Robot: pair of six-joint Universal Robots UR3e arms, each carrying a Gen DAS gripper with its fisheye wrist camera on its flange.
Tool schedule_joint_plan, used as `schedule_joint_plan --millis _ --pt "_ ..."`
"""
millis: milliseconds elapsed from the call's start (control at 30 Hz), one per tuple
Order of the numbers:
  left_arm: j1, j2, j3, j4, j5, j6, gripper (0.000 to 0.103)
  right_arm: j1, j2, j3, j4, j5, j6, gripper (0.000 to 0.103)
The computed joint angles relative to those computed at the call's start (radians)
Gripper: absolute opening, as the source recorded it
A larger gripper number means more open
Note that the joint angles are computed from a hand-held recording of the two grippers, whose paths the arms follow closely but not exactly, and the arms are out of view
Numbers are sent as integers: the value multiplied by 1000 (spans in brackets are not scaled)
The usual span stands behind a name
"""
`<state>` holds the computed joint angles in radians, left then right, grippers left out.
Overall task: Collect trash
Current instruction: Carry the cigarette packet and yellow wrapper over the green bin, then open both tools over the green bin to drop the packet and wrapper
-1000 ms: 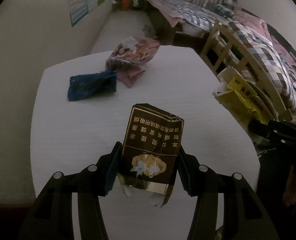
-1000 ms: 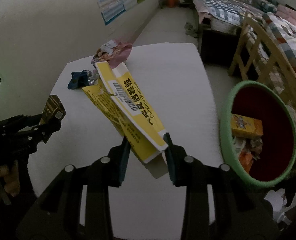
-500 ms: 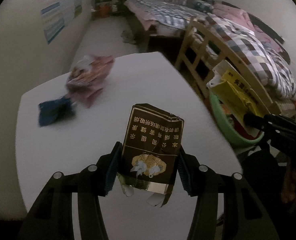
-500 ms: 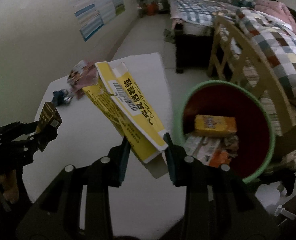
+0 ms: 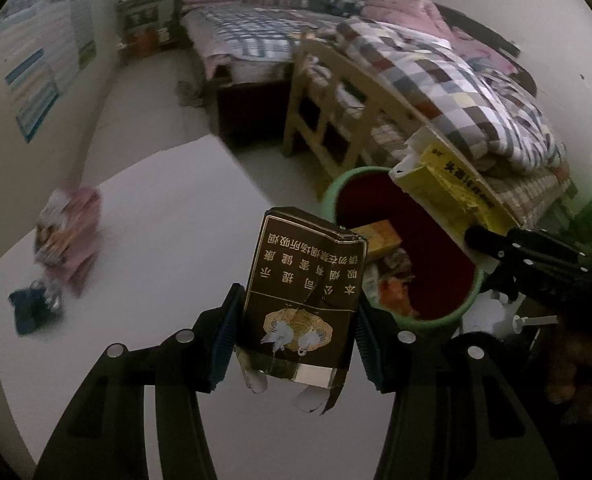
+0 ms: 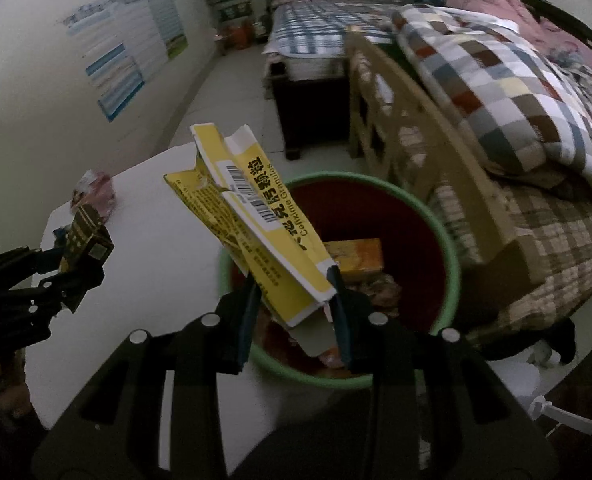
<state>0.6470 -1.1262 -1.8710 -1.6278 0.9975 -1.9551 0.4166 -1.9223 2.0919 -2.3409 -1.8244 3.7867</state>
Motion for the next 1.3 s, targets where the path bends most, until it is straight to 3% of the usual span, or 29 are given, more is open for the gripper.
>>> schedule_joint_plan --millis 433,833,933,967,1033,1100,1167,1200,1300 --pt "-341 -146 20 225 18 -271 50 -233 -229 186 58 80 -113 33" --pt "-502 -247 32 296 51 -381 51 -368 -326 301 28 177 -175 33" --pt "-511 -265 39 296 51 -388 53 -385 -331 310 23 193 -191 35" --pt "-512 -270 43 291 52 -389 60 -390 -331 312 25 198 -197 36" --pt "-507 -266 37 299 46 -398 75 -393 -332 313 28 203 -203 41" --pt "-496 -256 29 307 40 -408 82 -388 -322 307 28 199 -210 47" --pt "-470 -247 26 296 26 -411 90 -374 -314 303 24 184 -203 61" --pt "-458 -243 25 293 21 -413 92 -364 -307 299 21 175 -200 70" --pt "-429 -233 27 277 13 -403 93 -315 -266 273 12 138 -180 81"
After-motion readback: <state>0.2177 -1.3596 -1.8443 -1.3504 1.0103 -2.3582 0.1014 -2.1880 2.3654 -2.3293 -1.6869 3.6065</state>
